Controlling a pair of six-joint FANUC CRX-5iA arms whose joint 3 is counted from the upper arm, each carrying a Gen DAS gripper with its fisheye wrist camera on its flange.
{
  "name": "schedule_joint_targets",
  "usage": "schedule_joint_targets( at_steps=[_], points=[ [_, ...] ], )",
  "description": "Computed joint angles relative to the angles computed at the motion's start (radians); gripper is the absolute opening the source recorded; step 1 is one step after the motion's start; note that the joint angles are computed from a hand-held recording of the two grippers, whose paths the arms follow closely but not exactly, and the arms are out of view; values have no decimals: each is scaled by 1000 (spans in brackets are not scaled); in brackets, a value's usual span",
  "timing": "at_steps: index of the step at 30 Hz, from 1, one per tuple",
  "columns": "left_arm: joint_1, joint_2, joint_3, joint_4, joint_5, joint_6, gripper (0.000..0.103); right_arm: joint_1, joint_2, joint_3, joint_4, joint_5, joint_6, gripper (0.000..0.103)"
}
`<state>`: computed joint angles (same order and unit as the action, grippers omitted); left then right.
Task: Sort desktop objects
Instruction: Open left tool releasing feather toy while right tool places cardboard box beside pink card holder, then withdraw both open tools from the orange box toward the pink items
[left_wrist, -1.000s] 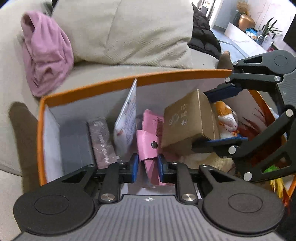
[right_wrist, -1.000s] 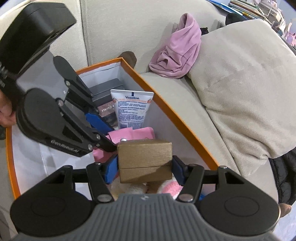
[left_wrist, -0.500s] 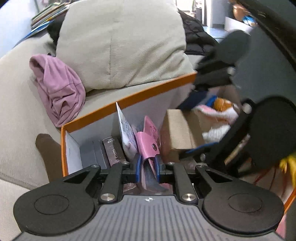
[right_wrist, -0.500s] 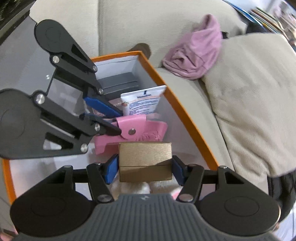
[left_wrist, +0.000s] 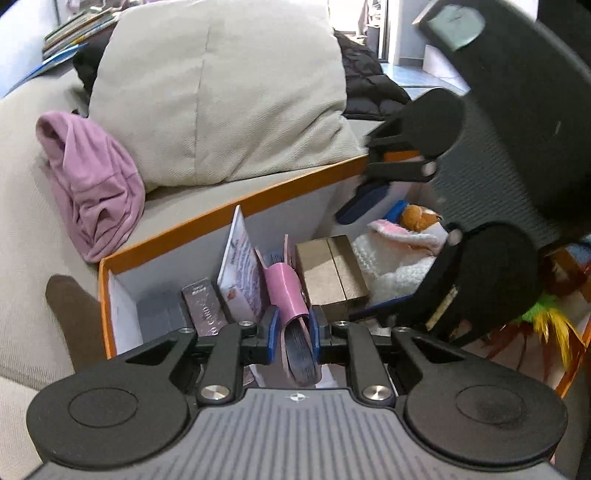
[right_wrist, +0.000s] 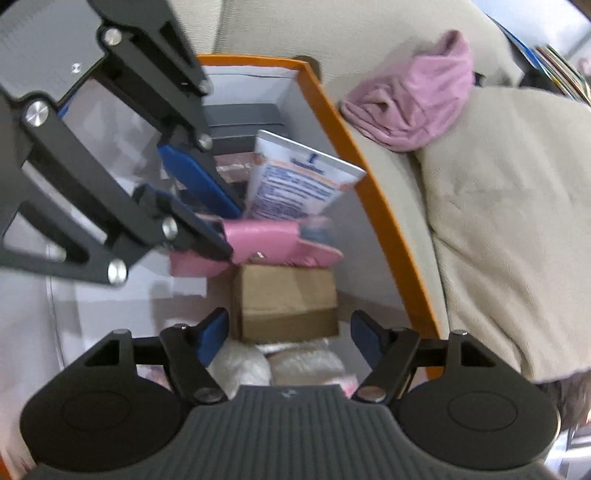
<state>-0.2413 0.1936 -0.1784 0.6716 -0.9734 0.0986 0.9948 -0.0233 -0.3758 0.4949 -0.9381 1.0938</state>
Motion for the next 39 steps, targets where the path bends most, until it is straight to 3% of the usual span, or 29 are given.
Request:
schedule_joint_targets(
  at_steps=[3, 6, 10, 14, 21, 28, 32, 33, 34, 39],
  points=[
    [2, 2, 11, -19, -22, 41, 24, -1, -22, 1, -28, -12, -49, 67],
    [3, 8, 18, -29, -33, 63, 24, -11, -37, 9, -88, -3, -55, 48],
    [0, 18, 21, -20, -38, 70, 24, -13, -40, -28, -42, 32, -107, 41],
    [5, 19, 21, -20, -44, 67, 25, -28, -45, -25, -79, 37, -129, 41],
    [26, -57, -25, 4, -49, 52, 30, 42, -154, -58, -7, -41, -283, 42],
    [98, -229, -126, 56, -130, 5, 31, 181, -238, -164, 219, -45, -654, 42],
    [174, -336, -195, 80, -227, -18, 41, 335, -257, -229, 374, -188, -894, 42],
    [189, -355, -208, 81, -242, -12, 50, 380, -268, -248, 400, -220, -956, 42],
    [205, -375, -225, 86, -255, -10, 53, 438, -278, -259, 415, -268, -1023, 42],
    [286, -472, -324, 94, -309, 12, 53, 638, -294, -301, 394, -405, -1354, 50]
  ],
)
